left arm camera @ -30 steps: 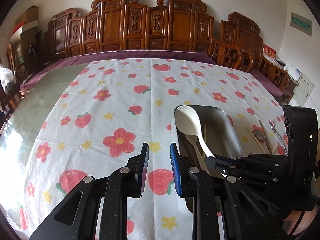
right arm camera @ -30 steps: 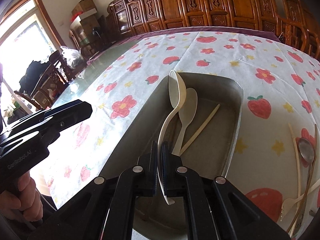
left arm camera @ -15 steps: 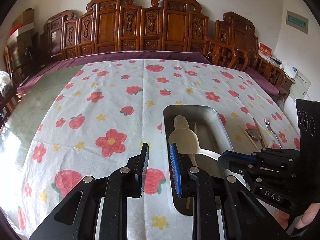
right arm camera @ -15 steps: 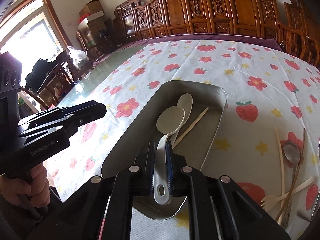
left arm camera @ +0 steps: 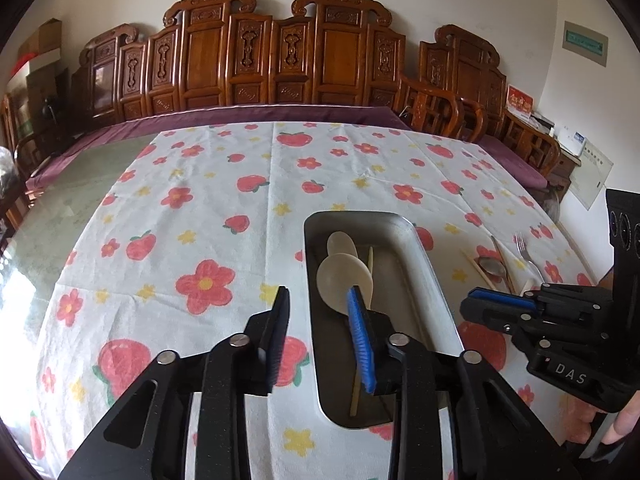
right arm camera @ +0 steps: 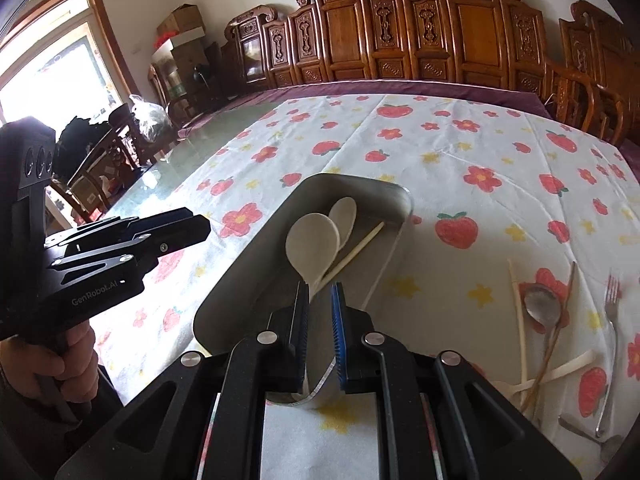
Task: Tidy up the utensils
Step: 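Lift the open right gripper away from the tray, then grasp a dark wooden chopstick with the left gripper while the right grasps a metal spoon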
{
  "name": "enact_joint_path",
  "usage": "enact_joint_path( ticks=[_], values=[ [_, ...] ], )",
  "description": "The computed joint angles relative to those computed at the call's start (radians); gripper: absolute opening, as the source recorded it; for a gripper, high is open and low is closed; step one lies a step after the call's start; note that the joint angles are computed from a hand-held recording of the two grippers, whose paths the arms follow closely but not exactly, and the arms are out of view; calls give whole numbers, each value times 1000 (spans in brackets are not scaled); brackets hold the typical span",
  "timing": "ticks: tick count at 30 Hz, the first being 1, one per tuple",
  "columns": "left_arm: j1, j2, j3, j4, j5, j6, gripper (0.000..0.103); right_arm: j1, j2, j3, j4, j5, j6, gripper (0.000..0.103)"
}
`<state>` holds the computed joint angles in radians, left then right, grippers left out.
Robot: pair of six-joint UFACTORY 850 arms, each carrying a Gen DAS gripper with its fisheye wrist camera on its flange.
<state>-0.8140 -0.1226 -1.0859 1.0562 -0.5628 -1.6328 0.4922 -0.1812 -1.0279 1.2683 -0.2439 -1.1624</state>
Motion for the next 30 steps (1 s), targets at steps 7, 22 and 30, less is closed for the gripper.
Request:
enact_joint_path(
  ticks=[7, 22, 30],
  values=[
    [-38, -31, -37, 22, 7, -12, 64, -117, 131, 142, -193, 75, 129, 16],
    [-122, -125, -139, 39, -21, -21, 72, -321, 158, 247, -78, 146, -48, 29],
    [-151, -199, -219, -71, 24, 92, 72, -359, 171, 243, -376, 110, 215, 38]
  ],
)
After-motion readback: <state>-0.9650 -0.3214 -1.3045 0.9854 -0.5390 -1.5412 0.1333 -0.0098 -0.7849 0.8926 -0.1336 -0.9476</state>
